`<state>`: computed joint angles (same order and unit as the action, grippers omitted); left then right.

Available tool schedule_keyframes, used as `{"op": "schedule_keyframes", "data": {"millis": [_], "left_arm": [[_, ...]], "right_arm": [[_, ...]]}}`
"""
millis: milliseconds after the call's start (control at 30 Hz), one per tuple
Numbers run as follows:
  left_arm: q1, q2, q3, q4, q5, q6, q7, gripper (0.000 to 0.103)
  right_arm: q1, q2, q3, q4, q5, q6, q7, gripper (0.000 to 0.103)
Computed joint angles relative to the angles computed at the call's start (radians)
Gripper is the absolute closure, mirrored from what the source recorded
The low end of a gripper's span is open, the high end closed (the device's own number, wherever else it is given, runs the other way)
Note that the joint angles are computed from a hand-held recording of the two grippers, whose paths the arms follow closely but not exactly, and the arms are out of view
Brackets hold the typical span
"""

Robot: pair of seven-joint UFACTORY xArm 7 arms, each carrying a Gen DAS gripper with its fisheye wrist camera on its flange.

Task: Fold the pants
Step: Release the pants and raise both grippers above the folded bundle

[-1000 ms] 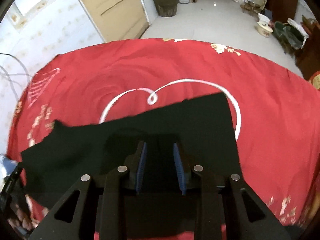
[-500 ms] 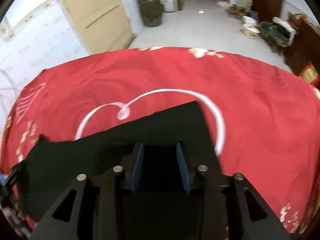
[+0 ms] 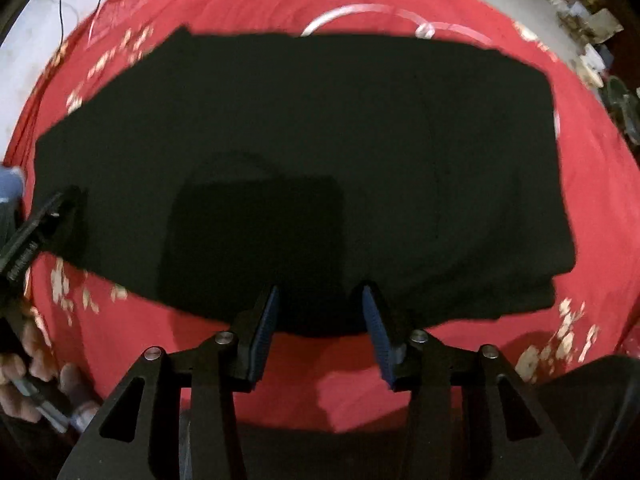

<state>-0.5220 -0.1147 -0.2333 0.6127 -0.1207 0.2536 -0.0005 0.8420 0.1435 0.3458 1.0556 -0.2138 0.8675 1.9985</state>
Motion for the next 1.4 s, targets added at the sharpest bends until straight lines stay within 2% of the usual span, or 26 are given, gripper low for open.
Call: {"op": "schedule_keyframes", "data": {"millis": [100, 200, 267, 367, 433, 467, 533, 600, 767, 900, 1033, 1233, 1300, 1400], "left_arm": [[0.005, -0.025, -0.01, -0.004, 0.031, 0.026, -0.039, 0.068], [0.022, -0.048, -0.016, -0.008, 0.069, 0.051, -0.084, 0.068], [0.043, -0.058, -0.024, -0.017, 0.119, 0.039, -0.128, 0.068], [0.089, -0.032, -0.029, 0.007, 0.208, 0.04, -0.209, 0.068], [0.087, -0.018, -0.004, 0.011, 0.179, 0.044, -0.203, 0.068], [0.085, -0.014, 0.002, 0.013, 0.168, 0.043, -0.199, 0.068], [0.09, -0.02, -0.002, 0.015, 0.185, 0.052, -0.219, 0.068], [0.068, -0.036, 0.006, 0.014, 0.142, 0.056, -0.182, 0.068], [0.012, -0.133, 0.01, -0.023, 0.072, 0.037, -0.118, 0.068], [-0.031, -0.216, 0.024, -0.069, 0.022, 0.024, -0.07, 0.068], [-0.077, -0.284, 0.042, -0.111, -0.013, 0.008, -0.035, 0.068], [-0.097, -0.331, 0.043, -0.146, -0.021, -0.024, -0.023, 0.068], [-0.086, -0.34, 0.028, -0.156, -0.004, -0.031, -0.034, 0.068], [-0.102, -0.342, 0.039, -0.17, -0.001, -0.034, -0.023, 0.068]], "right_arm": [[-0.001, 0.01, 0.006, -0.016, 0.034, -0.062, -0.023, 0.051], [0.023, -0.011, -0.001, -0.019, -0.023, -0.046, 0.069, 0.051], [0.042, -0.03, -0.002, -0.008, -0.112, 0.012, 0.167, 0.051], [0.048, -0.038, 0.006, 0.019, -0.198, 0.099, 0.225, 0.051], [0.039, -0.053, 0.007, -0.012, -0.228, 0.078, 0.243, 0.051], [0.029, -0.049, 0.009, -0.016, -0.216, 0.074, 0.228, 0.051], [0.002, -0.045, 0.005, -0.059, -0.151, -0.009, 0.194, 0.051], [-0.002, -0.039, 0.005, -0.052, -0.149, -0.013, 0.205, 0.051], [0.034, -0.055, 0.015, -0.022, -0.277, 0.07, 0.323, 0.051], [0.037, -0.097, 0.031, -0.067, -0.359, 0.04, 0.425, 0.051], [0.06, -0.087, 0.064, -0.023, -0.443, 0.132, 0.489, 0.051], [0.104, -0.04, 0.069, 0.065, -0.448, 0.235, 0.419, 0.051], [0.115, -0.03, 0.066, 0.08, -0.439, 0.246, 0.404, 0.051], [0.132, -0.012, 0.059, 0.096, -0.442, 0.256, 0.404, 0.051]]}}
